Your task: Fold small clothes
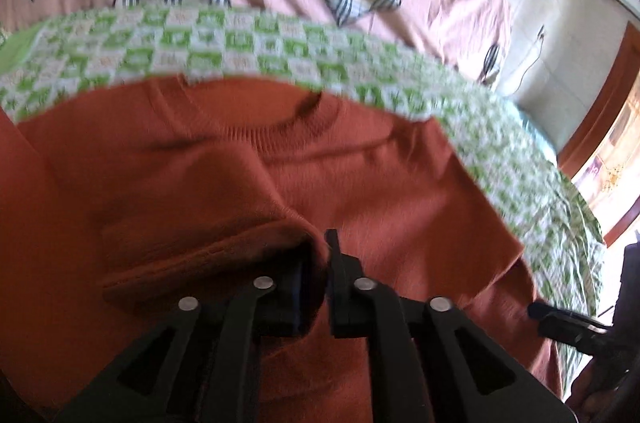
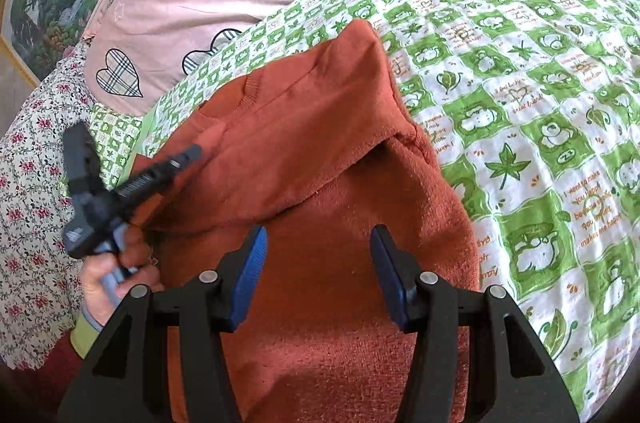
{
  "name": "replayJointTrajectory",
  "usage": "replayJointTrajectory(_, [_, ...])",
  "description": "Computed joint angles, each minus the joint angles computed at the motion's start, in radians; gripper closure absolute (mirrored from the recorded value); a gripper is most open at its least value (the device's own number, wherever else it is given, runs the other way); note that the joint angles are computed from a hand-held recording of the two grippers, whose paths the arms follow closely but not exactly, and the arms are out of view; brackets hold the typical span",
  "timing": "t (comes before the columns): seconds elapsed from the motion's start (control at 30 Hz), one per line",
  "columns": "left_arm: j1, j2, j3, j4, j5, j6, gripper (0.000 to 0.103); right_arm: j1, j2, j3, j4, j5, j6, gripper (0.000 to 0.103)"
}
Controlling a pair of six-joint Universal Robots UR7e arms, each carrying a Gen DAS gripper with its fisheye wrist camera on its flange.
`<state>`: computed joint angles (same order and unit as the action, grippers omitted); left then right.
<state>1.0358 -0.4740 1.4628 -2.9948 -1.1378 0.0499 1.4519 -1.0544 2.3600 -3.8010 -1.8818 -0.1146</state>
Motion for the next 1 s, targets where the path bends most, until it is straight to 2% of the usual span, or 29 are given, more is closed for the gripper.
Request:
replayJointTrajectory(0.03, [0.003, -0.012, 0.012, 0.025, -0.003, -0.02, 0.075, 0.004, 0.002, -0.002, 0.0, -0.001, -0.003, 0.048])
replayJointTrajectory(0.1, [0.002, -0.042, 0.058, 0.02, -0.007, -0.038, 0.048, 0.019, 0.008, -0.012, 0.005, -0.005, -0.013, 0.048])
replayJointTrajectory(0.13, [-0.002, -0.07, 0.107, -0.013, -0.008, -0.041, 0.045, 0.022, 0.011, -0.016, 0.006, -0.003, -0.019, 0.048])
replayJointTrajectory(0.23, [-0.013, -0.157, 0.247, -0.088, -0.011, -0.028, 0.043, 0.047, 0.033, -0.05, 0.026, -0.009, -0.047, 0.048])
replayJointTrajectory(0.33, [-0.017, -0.241, 0.361, -0.141, 0.028, -0.023, 0.042, 0.079, 0.067, -0.101, 0.069, -0.018, -0.086, 0.048])
replayJointTrajectory(0.5, [0.011, -0.364, 0.494, -0.213, 0.189, -0.08, 0.042, 0.145, 0.151, -0.229, 0.172, -0.045, -0.206, 0.048])
replayJointTrajectory(0.63, [0.058, -0.401, 0.488, -0.152, 0.314, -0.184, 0.042, 0.192, 0.241, -0.361, 0.25, -0.089, -0.357, 0.048])
replayJointTrajectory(0.73, [0.086, -0.392, 0.459, -0.128, 0.346, -0.19, 0.042, 0.22, 0.316, -0.447, 0.267, -0.127, -0.503, 0.048])
replayJointTrajectory(0.83, [0.094, -0.361, 0.415, -0.107, 0.374, -0.177, 0.042, 0.253, 0.416, -0.569, 0.293, -0.239, -0.652, 0.048])
replayJointTrajectory(0.9, [0.094, -0.339, 0.389, -0.126, 0.387, -0.162, 0.042, 0.261, 0.484, -0.653, 0.309, -0.33, -0.718, 0.048])
replayJointTrajectory(0.93, [0.097, -0.325, 0.37, -0.144, 0.388, -0.157, 0.042, 0.26, 0.499, -0.672, 0.309, -0.345, -0.727, 0.049])
replayJointTrajectory(0.97, [0.097, -0.314, 0.357, -0.158, 0.386, -0.157, 0.043, 0.252, 0.5, -0.685, 0.327, -0.339, -0.71, 0.068])
replayJointTrajectory(1.0, [0.1, -0.306, 0.342, -0.166, 0.384, -0.162, 0.044, 0.24, 0.484, -0.685, 0.353, -0.313, -0.651, 0.08])
